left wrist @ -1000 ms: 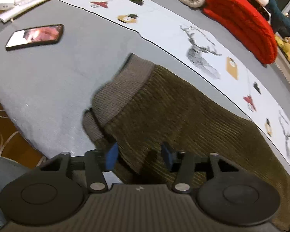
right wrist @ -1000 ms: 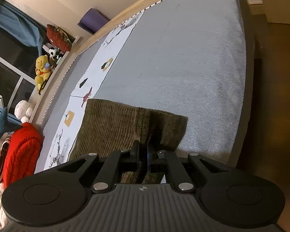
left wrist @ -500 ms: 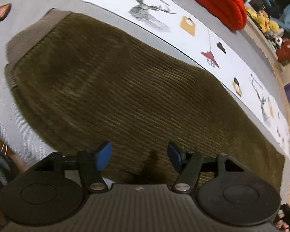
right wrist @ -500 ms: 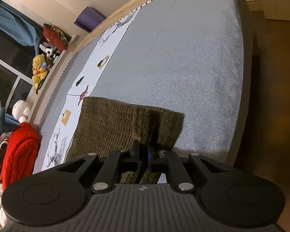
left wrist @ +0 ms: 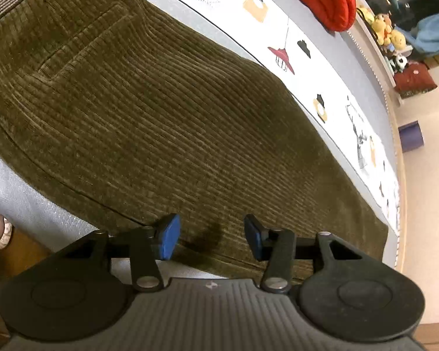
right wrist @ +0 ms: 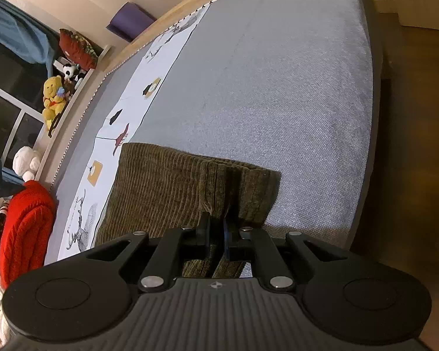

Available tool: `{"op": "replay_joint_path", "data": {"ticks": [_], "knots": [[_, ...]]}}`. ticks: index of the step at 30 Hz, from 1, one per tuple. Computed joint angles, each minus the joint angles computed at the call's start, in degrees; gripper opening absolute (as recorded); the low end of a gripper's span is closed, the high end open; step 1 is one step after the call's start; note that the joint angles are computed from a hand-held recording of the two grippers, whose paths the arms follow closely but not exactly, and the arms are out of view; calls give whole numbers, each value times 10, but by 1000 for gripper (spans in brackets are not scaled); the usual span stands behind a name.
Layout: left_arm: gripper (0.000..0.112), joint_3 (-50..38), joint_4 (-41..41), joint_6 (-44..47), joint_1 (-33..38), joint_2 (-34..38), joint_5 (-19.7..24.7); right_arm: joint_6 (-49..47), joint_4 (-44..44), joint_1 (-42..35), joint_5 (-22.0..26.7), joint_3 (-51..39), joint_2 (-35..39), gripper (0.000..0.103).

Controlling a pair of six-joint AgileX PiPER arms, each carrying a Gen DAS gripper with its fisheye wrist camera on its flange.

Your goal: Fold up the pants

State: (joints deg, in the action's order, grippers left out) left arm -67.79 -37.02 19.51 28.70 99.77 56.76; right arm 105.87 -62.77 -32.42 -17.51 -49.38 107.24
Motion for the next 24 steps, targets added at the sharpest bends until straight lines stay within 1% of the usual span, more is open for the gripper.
{"op": "replay_joint_path", "data": {"ticks": [3,7,12,15,16,17,18,19,20,22,24], "knots": [[66,10,-4,-12,-3,5,5,-14,14,-1,-3,3,1,9],[75,17,-1,-25,-19,9,-10,12,-19,1,5,-5,1,9],[75,6,48,-73,-67,20,-64,11,-16,0,4,-7,4,9],[75,-17,96,-131,-100,30,-75,11,-10,1,6,-6,3,9],[71,-20,109,-141,-113,29,-82,13,-9,1,5,-5,2,9],[43,-19,126,-144,-125,23,-93,12,-9,0,5,-4,1,10],[16,-19,166,-164,-140,17,-102,1,-3,1,5,-3,-2,10],[15,-21,189,-176,-144,19,-105,-15,9,3,9,-1,-4,8],[11,-22,189,-189,-142,19,-101,-35,23,8,14,1,-8,8],[8,-20,171,-213,-130,19,-96,-70,46,19,30,2,-16,7],[8,-25,175,-226,-134,11,-95,-56,44,29,46,-4,-24,7]]}}
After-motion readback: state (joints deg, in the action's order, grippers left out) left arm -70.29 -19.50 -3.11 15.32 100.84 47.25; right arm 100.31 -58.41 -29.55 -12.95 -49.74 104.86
